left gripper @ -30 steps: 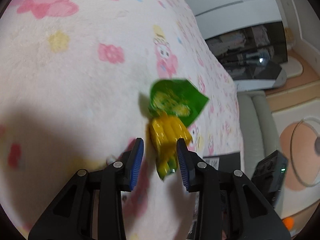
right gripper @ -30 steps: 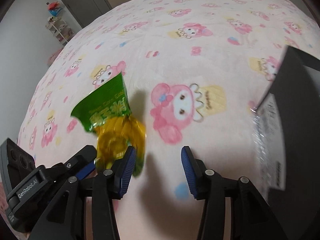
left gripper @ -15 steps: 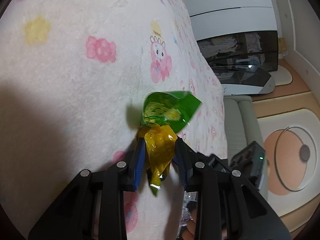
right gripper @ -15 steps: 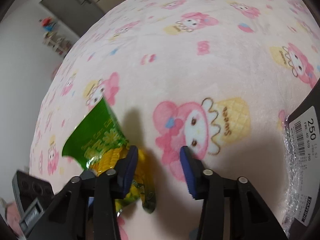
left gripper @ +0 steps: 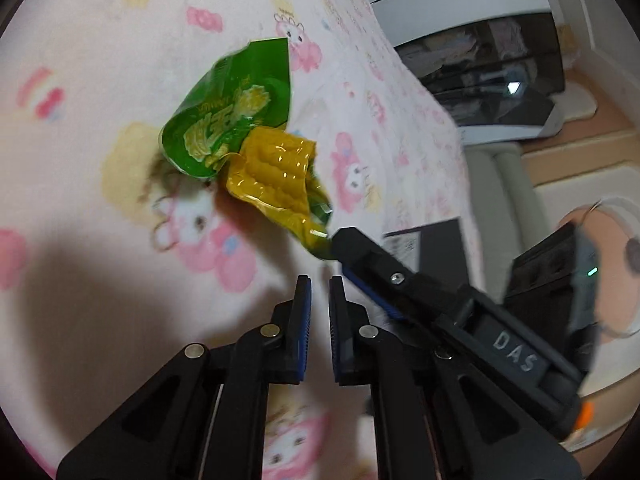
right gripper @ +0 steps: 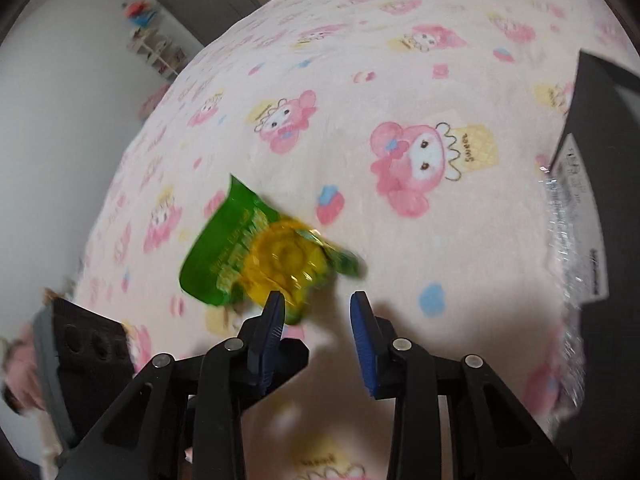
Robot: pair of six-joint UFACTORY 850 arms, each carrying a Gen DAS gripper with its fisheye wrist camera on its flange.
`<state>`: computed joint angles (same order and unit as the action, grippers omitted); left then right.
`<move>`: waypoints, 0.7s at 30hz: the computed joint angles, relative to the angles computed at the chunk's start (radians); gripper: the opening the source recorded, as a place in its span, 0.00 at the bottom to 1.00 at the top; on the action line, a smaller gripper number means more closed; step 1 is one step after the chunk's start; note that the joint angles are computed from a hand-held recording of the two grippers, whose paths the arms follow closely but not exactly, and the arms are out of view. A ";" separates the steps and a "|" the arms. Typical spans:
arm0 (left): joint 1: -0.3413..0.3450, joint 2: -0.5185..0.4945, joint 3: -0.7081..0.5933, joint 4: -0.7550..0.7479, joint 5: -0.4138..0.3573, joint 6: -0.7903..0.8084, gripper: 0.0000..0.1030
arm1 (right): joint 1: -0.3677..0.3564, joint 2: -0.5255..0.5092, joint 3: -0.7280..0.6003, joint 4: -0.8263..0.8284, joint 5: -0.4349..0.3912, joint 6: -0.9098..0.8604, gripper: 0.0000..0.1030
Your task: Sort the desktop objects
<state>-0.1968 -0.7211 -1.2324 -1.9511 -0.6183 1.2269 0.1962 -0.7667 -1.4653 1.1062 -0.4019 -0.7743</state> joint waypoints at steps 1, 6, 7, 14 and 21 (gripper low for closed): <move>0.004 0.010 0.012 -0.020 0.007 0.019 0.07 | -0.001 0.002 0.005 0.012 -0.002 -0.004 0.30; 0.030 0.046 0.062 -0.161 0.047 0.138 0.31 | -0.023 0.005 0.022 0.048 0.002 -0.001 0.40; 0.036 0.046 0.065 -0.177 0.058 0.153 0.31 | -0.027 0.006 0.025 0.054 0.007 -0.005 0.41; 0.079 0.007 0.058 -0.304 0.040 0.229 0.31 | -0.040 -0.042 -0.004 0.011 -0.039 0.068 0.49; 0.050 -0.020 0.008 -0.274 0.149 0.244 0.06 | -0.032 -0.055 -0.014 0.086 -0.044 -0.023 0.51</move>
